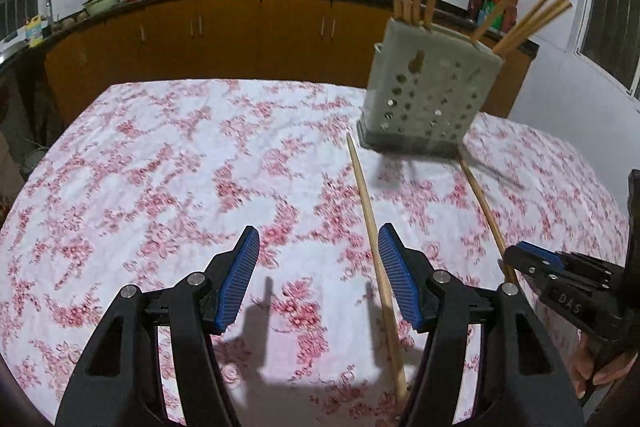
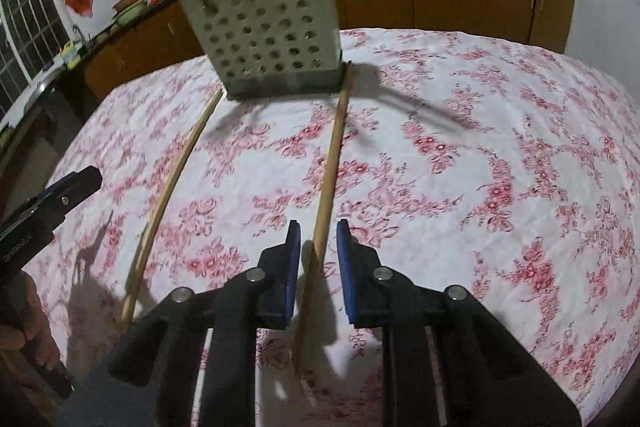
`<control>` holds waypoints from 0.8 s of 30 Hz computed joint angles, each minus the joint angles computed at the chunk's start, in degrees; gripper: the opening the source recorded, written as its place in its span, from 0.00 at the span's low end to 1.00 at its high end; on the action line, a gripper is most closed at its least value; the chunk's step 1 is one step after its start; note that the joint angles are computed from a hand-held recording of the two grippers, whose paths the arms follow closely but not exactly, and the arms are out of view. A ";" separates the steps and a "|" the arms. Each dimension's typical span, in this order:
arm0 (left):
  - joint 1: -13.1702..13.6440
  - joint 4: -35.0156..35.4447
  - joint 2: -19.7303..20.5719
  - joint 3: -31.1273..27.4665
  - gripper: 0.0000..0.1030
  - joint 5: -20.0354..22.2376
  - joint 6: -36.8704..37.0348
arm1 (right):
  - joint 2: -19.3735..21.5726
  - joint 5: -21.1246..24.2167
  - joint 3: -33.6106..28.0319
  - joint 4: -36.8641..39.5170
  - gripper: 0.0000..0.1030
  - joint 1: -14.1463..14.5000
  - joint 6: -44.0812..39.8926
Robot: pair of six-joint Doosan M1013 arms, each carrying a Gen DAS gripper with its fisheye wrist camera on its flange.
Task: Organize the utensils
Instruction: 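Lower the right tool onto a chopstick and close it while the left tool grasps one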
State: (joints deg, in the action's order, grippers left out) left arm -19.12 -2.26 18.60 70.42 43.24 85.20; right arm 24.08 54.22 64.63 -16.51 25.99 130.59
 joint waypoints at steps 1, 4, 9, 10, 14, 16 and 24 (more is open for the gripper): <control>-0.08 -0.16 0.02 0.01 0.59 0.19 0.21 | 0.20 0.43 -0.22 -0.56 0.16 0.13 -0.06; -0.28 -0.79 0.09 0.20 0.58 0.66 1.03 | 0.67 1.74 -0.78 -1.61 0.10 0.30 0.06; -0.64 -1.35 0.19 0.32 0.56 1.18 1.73 | 0.43 1.83 -0.28 -2.93 0.09 0.08 2.06; -0.70 -1.53 0.23 0.31 0.54 1.32 1.92 | 0.43 1.90 -0.26 -3.14 0.08 0.00 2.32; -0.91 -2.82 0.38 0.30 0.49 2.20 3.48 | 0.20 2.57 0.10 -4.86 0.08 -0.40 4.57; -1.11 -3.19 0.45 0.37 0.47 2.63 4.25 | 0.01 3.23 0.37 -6.21 0.08 -0.76 6.72; -1.77 -3.10 1.05 0.09 0.42 4.65 5.61 | -0.31 4.01 1.23 -9.84 0.08 -1.88 10.63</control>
State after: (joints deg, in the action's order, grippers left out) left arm -20.89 -5.37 19.65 70.50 47.90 90.82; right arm 23.77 58.24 65.86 -26.35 24.10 141.22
